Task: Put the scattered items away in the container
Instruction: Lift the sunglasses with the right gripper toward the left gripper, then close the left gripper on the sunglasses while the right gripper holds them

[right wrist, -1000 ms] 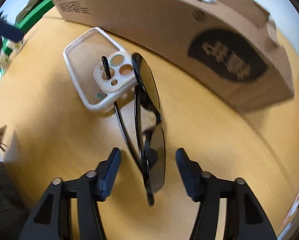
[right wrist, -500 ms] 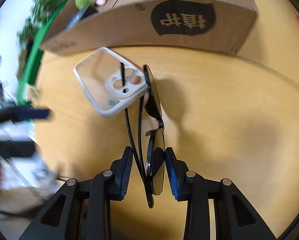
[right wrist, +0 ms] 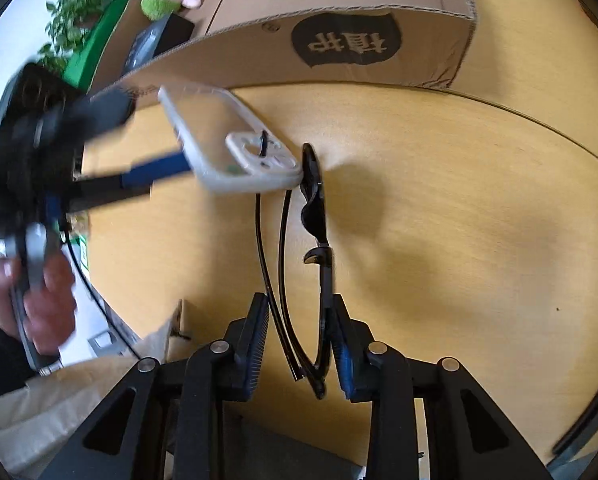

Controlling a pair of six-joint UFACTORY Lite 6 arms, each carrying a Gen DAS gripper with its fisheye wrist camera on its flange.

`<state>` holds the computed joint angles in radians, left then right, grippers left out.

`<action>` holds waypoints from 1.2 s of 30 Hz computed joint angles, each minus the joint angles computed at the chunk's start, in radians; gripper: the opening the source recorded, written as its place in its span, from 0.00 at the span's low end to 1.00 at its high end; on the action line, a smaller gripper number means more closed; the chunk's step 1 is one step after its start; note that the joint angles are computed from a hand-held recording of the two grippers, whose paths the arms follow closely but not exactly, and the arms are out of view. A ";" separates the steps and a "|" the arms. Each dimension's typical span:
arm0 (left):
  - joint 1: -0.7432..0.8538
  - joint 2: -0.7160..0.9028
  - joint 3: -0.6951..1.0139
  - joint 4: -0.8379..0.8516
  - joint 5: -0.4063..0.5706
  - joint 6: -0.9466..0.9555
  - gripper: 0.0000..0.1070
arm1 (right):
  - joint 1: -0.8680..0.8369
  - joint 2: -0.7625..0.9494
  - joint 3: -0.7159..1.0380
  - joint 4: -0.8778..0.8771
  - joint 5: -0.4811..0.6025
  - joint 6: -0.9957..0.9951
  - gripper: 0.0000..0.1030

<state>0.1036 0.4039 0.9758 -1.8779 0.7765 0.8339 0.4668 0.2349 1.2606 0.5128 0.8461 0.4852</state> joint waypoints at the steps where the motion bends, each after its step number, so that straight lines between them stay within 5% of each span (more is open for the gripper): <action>1: 0.006 0.005 -0.001 -0.011 -0.002 0.002 0.59 | 0.008 0.007 0.014 -0.007 0.009 0.003 0.31; 3: 0.015 0.001 -0.019 -0.036 -0.008 -0.002 0.42 | 0.026 0.023 0.044 -0.030 0.028 0.017 0.31; 5: 0.022 -0.010 -0.033 -0.069 -0.016 0.008 0.39 | 0.043 0.022 0.046 -0.059 0.052 0.033 0.30; 7: 0.034 -0.038 -0.040 -0.065 -0.026 0.002 0.16 | 0.060 -0.041 -0.021 -0.078 0.079 0.047 0.28; 9: 0.037 -0.062 -0.026 -0.031 -0.068 -0.024 0.06 | 0.082 -0.003 -0.013 -0.061 0.068 0.048 0.28; 12: 0.038 -0.061 0.030 0.122 -0.132 -0.148 0.06 | 0.103 -0.025 -0.061 -0.056 0.079 0.058 0.28; 16: 0.032 -0.005 0.111 0.384 -0.158 -0.339 0.06 | 0.128 -0.060 -0.094 -0.106 0.074 0.089 0.28; 20: -0.004 -0.015 0.105 0.419 -0.128 -0.333 0.12 | 0.128 -0.069 -0.097 -0.136 0.059 0.117 0.28; 22: -0.021 -0.017 0.113 0.424 -0.122 -0.337 0.42 | 0.131 -0.061 -0.060 -0.153 0.049 0.141 0.28; 24: -0.028 -0.011 0.113 0.405 -0.103 -0.338 0.58 | 0.111 -0.068 -0.008 -0.184 0.069 0.149 0.28; 30: -0.040 0.019 0.130 0.304 -0.024 -0.276 0.60 | 0.114 -0.050 0.180 -0.341 0.172 0.264 0.26; 32: -0.038 0.030 0.110 0.292 -0.008 -0.310 0.60 | 0.116 -0.030 0.207 -0.363 0.189 0.277 0.08; 36: -0.029 -0.003 0.010 0.244 0.026 -0.291 0.60 | 0.129 -0.014 0.173 -0.363 0.142 0.306 0.08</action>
<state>0.0750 0.4008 0.9860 -1.6338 0.8027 0.5430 0.5956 0.2210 1.4331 0.1499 0.9885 0.7912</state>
